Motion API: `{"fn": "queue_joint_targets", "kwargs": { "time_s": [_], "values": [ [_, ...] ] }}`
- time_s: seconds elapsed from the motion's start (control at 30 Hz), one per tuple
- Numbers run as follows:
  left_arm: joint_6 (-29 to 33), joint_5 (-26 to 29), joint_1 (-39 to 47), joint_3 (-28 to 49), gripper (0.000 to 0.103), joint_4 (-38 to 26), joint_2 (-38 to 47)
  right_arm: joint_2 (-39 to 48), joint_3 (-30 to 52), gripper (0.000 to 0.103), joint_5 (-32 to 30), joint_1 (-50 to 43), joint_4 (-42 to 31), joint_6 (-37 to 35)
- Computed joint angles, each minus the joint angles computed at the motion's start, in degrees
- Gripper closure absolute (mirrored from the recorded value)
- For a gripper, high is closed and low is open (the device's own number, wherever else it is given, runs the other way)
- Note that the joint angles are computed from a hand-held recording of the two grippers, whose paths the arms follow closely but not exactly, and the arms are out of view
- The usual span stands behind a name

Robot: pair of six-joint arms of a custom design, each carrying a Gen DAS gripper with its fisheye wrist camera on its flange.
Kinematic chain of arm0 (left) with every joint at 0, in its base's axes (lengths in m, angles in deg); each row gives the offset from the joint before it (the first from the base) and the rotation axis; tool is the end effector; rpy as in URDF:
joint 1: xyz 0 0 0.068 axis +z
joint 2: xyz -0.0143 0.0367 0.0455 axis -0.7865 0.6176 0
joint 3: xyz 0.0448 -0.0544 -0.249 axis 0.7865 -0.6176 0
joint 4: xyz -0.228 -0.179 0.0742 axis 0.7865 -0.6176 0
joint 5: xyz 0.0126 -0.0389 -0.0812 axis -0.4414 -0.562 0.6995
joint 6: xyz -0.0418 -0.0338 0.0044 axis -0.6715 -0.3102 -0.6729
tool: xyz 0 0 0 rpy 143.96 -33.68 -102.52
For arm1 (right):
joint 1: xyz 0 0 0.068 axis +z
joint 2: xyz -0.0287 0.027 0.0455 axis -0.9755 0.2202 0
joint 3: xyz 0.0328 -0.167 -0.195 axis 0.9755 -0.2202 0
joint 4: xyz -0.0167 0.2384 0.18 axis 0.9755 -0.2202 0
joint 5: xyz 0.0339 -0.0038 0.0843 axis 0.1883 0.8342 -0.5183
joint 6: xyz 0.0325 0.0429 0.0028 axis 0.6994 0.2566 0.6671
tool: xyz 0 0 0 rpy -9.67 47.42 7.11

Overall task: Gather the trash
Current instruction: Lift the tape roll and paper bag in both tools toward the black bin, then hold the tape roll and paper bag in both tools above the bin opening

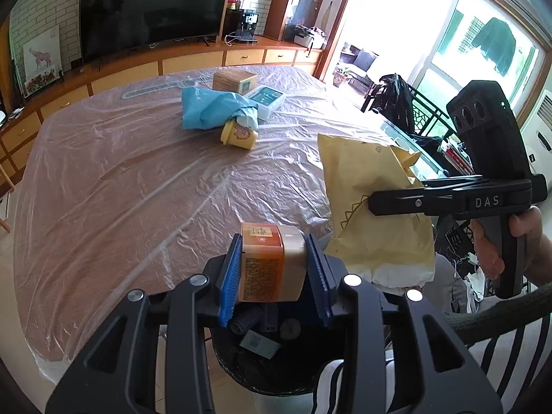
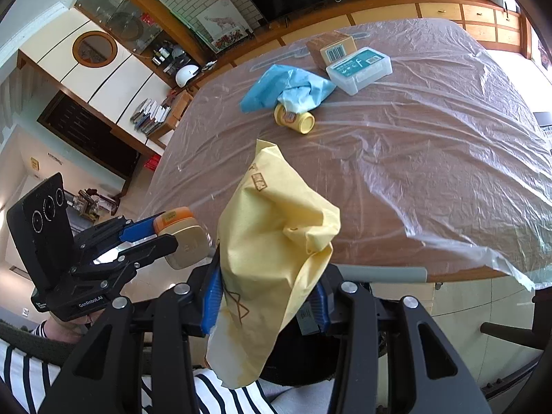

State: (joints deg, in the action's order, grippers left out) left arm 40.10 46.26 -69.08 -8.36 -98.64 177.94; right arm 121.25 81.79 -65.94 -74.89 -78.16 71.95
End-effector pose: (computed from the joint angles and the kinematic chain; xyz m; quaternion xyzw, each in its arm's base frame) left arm 0.3314 -0.1195 0.1672 0.3391 0.8773 -0.2208 0.2582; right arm 0.2790 0.0280 0.2508 0.0585 0.9366 0.2677 0.2185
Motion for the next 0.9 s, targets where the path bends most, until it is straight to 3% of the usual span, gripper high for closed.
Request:
{"fn": "queue_joint_targets", "kwargs": {
  "time_s": [0.9],
  "values": [
    [3.99,-1.95,-3.63,-8.93,0.065,-0.65,-2.64,-7.59,-8.22,0.062,9.74,10.48,-6.82,-5.41]
  ]
}}
